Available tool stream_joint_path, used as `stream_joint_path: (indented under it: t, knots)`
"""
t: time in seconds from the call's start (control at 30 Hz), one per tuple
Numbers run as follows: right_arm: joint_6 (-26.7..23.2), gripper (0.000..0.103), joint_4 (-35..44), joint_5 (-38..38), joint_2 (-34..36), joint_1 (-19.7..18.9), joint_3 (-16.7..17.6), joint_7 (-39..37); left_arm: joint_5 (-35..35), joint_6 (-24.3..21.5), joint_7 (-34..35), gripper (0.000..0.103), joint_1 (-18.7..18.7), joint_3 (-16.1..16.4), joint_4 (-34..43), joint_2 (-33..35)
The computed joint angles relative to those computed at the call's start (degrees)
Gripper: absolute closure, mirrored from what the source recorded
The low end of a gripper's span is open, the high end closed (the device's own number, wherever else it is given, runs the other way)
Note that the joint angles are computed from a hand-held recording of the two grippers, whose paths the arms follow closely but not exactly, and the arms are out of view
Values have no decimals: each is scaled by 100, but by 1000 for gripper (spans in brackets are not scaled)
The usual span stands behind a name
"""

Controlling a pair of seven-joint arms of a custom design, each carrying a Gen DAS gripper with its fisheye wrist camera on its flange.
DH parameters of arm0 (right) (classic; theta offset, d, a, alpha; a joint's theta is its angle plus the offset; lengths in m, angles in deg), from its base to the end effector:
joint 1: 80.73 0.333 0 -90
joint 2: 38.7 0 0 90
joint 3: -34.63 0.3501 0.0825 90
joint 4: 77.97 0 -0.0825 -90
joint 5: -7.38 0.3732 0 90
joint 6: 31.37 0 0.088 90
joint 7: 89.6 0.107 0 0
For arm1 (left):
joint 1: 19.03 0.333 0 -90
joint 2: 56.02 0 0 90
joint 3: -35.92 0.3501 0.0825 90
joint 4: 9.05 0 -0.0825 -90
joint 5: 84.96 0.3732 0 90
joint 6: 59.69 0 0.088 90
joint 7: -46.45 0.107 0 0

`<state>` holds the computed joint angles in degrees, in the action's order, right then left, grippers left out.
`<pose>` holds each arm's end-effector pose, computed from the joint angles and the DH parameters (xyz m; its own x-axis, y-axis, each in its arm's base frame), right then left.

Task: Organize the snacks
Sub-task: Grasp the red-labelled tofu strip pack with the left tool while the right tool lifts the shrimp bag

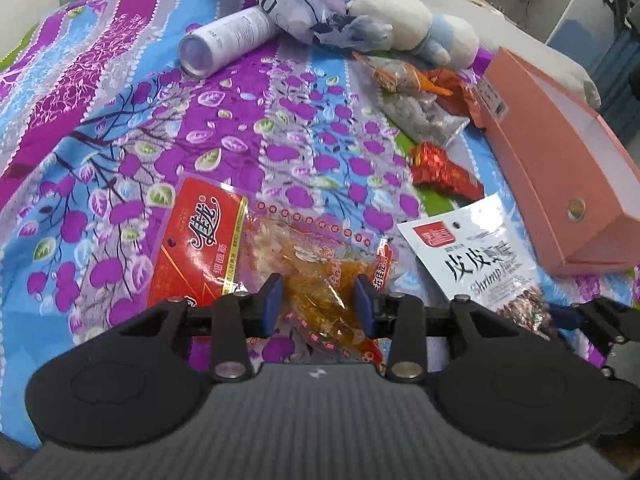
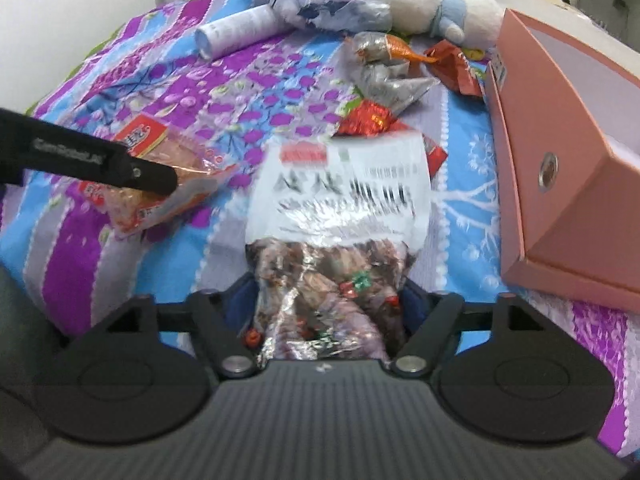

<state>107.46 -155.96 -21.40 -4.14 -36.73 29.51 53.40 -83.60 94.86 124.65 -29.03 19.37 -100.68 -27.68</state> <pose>0.5885 0.4952 0.4525 0.0796 -0.9966 0.0229 -0.8001 -0.0776 -0.5948 0.6743 -0.2913 0.4606 -0.2599 -0.9377 0.2306 -0.8337 0.0974 -0.5435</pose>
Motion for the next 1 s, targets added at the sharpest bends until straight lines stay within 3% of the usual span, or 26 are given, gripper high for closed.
stream_joint_path:
  t: [0.37, 0.57, 0.63, 1.0]
  knots:
    - [331, 16, -656, -1084, -410, 279, -254, 1287, -151, 218, 72, 59, 120, -88, -295, -93]
    - [224, 18, -553, -1219, -318, 227, -87, 1071, -118, 256, 6, 59, 87, -58, -319, -101]
    - [92, 25, -478, -1361, -275, 293, -117, 1001, -124, 256, -6, 59, 93, -67, -318, -101]
    - [-74, 22, -344, -1547, -100, 280, -94, 749, -66, 289, -53, 59, 73, -53, -329, -90]
